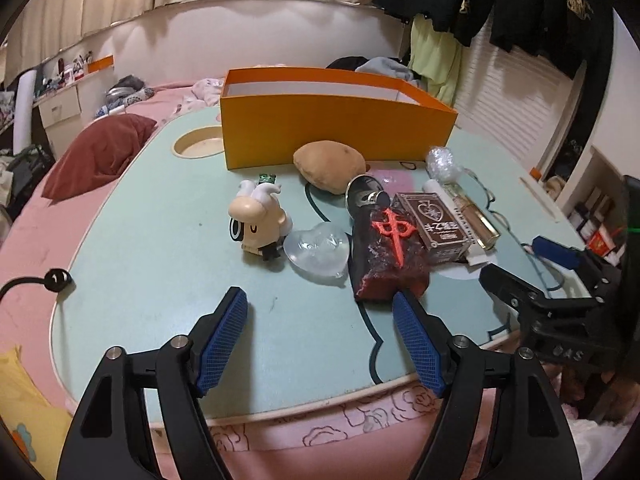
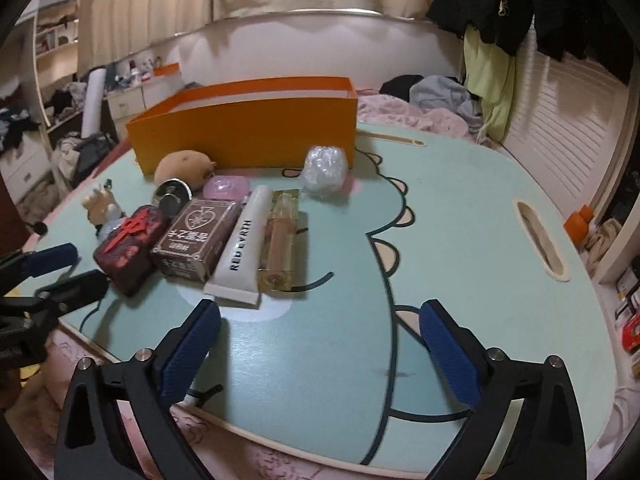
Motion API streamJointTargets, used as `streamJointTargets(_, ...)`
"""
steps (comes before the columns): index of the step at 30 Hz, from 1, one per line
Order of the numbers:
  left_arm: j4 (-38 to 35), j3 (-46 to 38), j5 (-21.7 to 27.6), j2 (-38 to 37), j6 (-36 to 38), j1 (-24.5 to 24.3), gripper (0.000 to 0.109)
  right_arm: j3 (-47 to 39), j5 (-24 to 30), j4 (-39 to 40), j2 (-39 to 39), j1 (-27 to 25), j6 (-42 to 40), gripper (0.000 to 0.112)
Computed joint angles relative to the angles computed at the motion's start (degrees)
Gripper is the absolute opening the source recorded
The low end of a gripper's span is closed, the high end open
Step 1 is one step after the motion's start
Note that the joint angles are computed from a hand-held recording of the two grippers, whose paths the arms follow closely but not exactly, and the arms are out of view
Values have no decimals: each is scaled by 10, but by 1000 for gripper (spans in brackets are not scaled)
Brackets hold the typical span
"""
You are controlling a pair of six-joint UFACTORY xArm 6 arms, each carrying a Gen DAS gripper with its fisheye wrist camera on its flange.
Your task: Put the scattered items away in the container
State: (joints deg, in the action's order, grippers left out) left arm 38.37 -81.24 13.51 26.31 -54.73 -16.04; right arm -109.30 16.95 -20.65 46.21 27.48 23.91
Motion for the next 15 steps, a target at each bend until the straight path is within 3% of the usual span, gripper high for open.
streamJointTargets(4,61,-26,44,13,-41,-10,86,-7,6,26,4,-1,-31,102)
streamJointTargets(8,71,-32,44,18,-50,-10,92,-3,0,31,2,-3,-40,103)
streamJointTargets(13,54,6,-48,5,-73,17,92,2,-4,31,0,-3,-42,103)
streamJointTargets(15,46,10,-60,4,-71,21,92,3,-6,31,-1,-3,-41,103)
